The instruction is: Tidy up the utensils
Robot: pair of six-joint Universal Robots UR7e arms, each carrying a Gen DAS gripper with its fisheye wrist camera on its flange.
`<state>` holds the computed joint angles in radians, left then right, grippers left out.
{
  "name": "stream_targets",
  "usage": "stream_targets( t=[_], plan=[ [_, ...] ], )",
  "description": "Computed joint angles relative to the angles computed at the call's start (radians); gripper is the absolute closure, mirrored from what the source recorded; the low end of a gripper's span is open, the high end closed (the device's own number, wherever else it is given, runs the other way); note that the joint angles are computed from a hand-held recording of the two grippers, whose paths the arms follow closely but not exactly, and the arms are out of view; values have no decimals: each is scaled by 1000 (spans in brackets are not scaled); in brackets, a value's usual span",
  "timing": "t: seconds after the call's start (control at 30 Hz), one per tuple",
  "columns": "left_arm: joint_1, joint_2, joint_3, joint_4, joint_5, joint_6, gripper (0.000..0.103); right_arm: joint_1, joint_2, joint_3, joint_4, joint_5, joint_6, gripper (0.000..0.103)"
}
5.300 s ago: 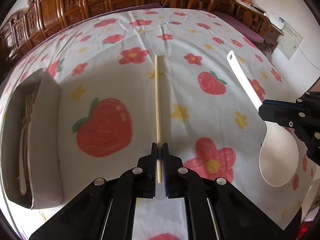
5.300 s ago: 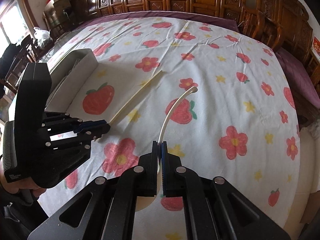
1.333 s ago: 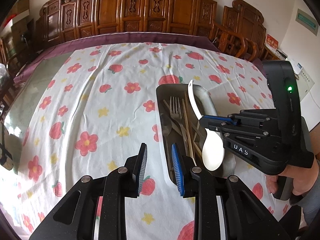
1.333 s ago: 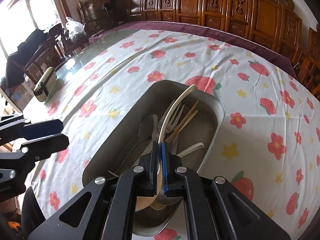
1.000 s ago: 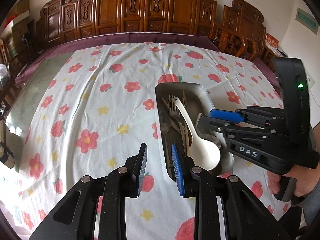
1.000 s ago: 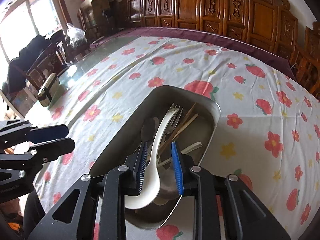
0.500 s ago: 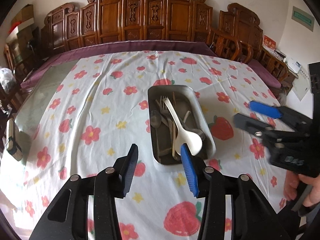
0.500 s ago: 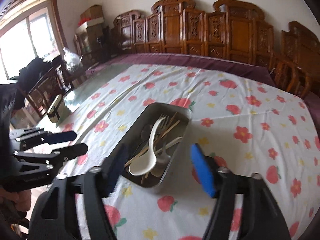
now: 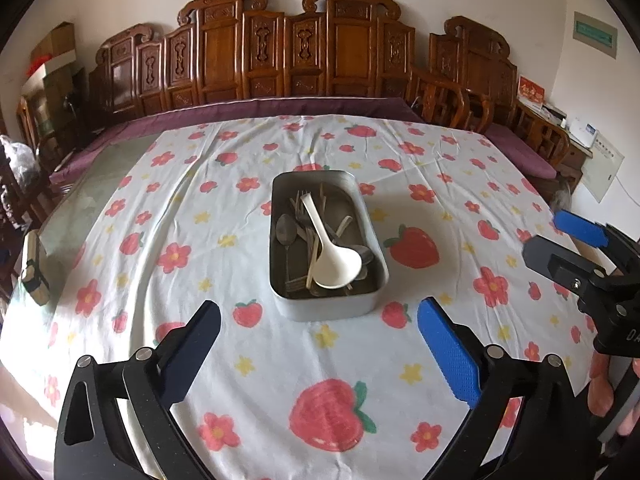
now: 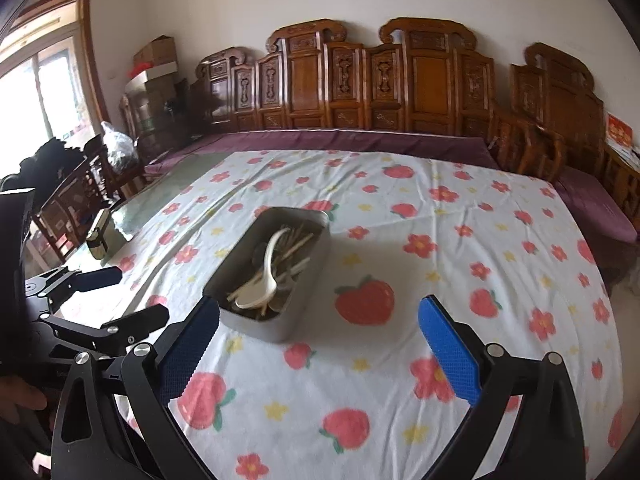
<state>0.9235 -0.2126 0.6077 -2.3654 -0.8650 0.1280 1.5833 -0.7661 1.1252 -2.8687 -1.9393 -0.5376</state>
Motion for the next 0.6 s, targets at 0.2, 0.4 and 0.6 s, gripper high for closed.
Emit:
stream_targets(
  t=[0.2, 0.4, 0.6],
  plan=[
    [-22, -57, 152, -121, 13, -4, 8, -11, -84, 157, -124, -21, 13, 3],
    [-46, -111, 273, -196, 21, -19, 8, -9, -157, 275, -229, -12, 33, 3],
    [-81, -152, 338, -275, 36, 11, 8, 23, -200, 334, -333, -18, 0, 3]
  ],
)
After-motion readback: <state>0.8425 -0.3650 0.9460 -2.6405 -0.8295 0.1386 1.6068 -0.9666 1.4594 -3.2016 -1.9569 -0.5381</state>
